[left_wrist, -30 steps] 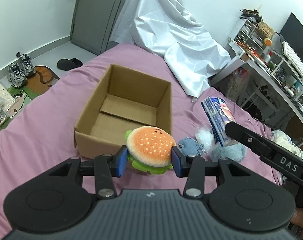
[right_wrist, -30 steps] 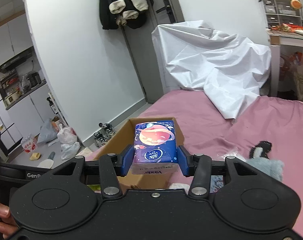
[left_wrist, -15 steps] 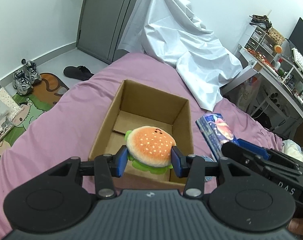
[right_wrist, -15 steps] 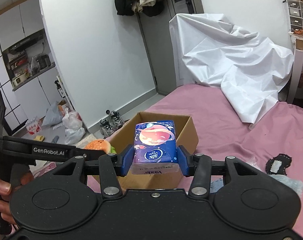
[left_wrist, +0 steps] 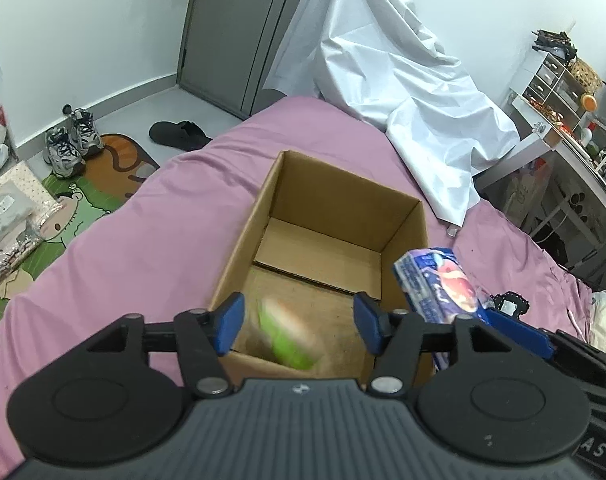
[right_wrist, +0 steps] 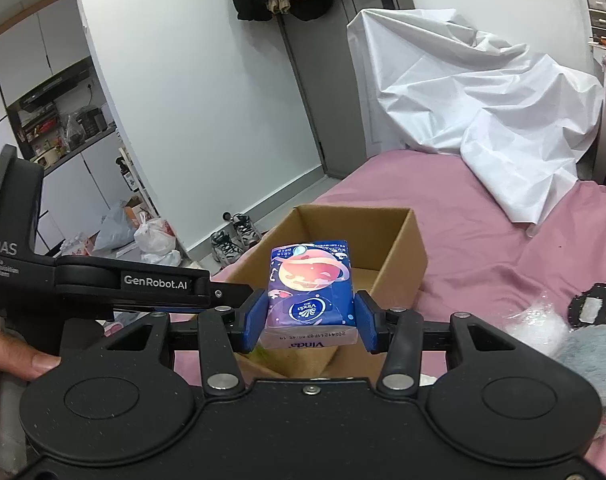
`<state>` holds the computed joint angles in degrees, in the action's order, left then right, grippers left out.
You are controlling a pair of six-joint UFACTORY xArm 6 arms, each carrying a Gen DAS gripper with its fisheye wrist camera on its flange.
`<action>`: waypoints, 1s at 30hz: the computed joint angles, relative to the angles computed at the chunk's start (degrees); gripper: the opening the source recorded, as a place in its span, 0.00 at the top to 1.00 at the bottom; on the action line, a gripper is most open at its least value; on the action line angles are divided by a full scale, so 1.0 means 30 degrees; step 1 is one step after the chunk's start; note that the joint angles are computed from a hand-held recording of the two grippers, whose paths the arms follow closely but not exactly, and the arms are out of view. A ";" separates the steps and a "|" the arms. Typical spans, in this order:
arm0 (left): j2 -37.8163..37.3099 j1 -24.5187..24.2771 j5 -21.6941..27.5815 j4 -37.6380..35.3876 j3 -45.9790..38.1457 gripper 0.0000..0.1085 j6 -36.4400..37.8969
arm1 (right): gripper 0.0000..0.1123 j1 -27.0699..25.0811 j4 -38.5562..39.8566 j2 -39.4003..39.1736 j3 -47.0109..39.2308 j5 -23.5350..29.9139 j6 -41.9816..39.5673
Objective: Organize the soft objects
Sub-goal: 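Open both tools to drop the hamburger and tissue pack into the box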
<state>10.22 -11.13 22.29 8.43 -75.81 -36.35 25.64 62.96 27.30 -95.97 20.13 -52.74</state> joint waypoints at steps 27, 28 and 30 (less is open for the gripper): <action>-0.3167 0.0002 0.2012 0.5367 0.2111 0.18 -0.5362 | 0.28 0.0748 0.3578 -0.1723 0.2400 -0.2623 -0.1224; -0.3238 -0.0048 0.2043 0.5455 0.2155 0.18 -0.5386 | 0.28 0.0720 0.3604 -0.1767 0.2499 -0.2624 -0.1204; -0.3365 -0.0128 0.2134 0.5626 0.2213 0.18 -0.5505 | 0.28 0.0638 0.3691 -0.1829 0.2635 -0.2586 -0.1208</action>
<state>0.12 -11.52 28.70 25.31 -69.17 -52.87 27.55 74.03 21.81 -88.07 12.37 -56.37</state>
